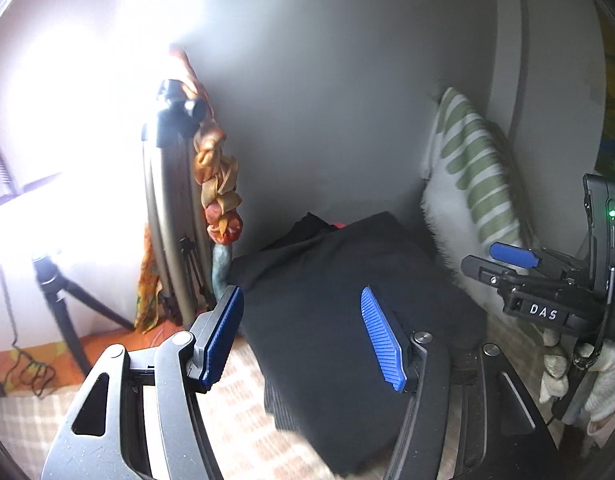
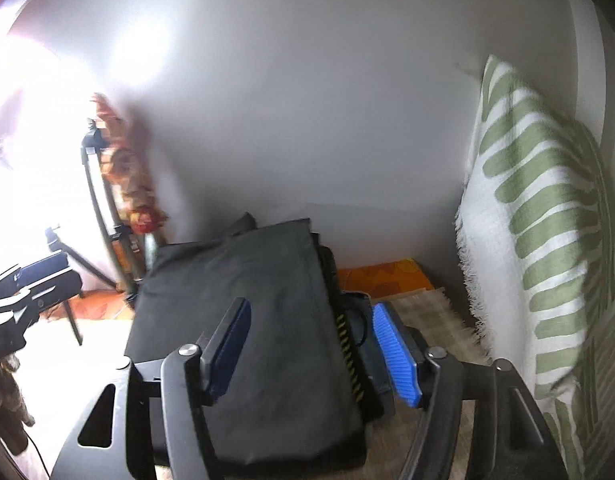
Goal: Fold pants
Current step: 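Open both grippers and release the shorts on the stack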
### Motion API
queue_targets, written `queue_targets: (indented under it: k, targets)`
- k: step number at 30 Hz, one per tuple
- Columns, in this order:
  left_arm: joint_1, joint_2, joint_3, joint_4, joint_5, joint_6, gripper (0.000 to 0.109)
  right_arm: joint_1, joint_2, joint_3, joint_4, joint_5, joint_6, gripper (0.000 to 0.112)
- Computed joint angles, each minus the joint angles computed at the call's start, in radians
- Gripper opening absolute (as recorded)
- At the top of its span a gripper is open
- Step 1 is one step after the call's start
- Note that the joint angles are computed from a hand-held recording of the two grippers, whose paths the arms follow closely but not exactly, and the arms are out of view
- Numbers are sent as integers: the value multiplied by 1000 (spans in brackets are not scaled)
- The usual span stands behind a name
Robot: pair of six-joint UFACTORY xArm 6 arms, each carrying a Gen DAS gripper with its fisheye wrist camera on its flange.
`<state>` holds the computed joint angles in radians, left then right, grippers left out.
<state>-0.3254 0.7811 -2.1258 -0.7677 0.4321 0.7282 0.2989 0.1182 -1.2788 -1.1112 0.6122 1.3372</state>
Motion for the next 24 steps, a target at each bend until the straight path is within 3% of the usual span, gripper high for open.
queue_targets:
  k: [7, 13, 20, 24]
  targets:
    - [4, -297, 385, -263, -54, 292, 72, 129, -120, 98, -60, 88, 108, 81]
    - [36, -470, 597, -435, -13, 451, 79, 292, -194, 143, -75, 268, 184, 96]
    - [86, -659, 830, -487, 48, 504, 80, 482, -232, 168, -70, 487, 281, 103]
    - [115, -761, 963, -555, 58, 563, 80, 562, -240, 183, -48, 552, 336, 103]
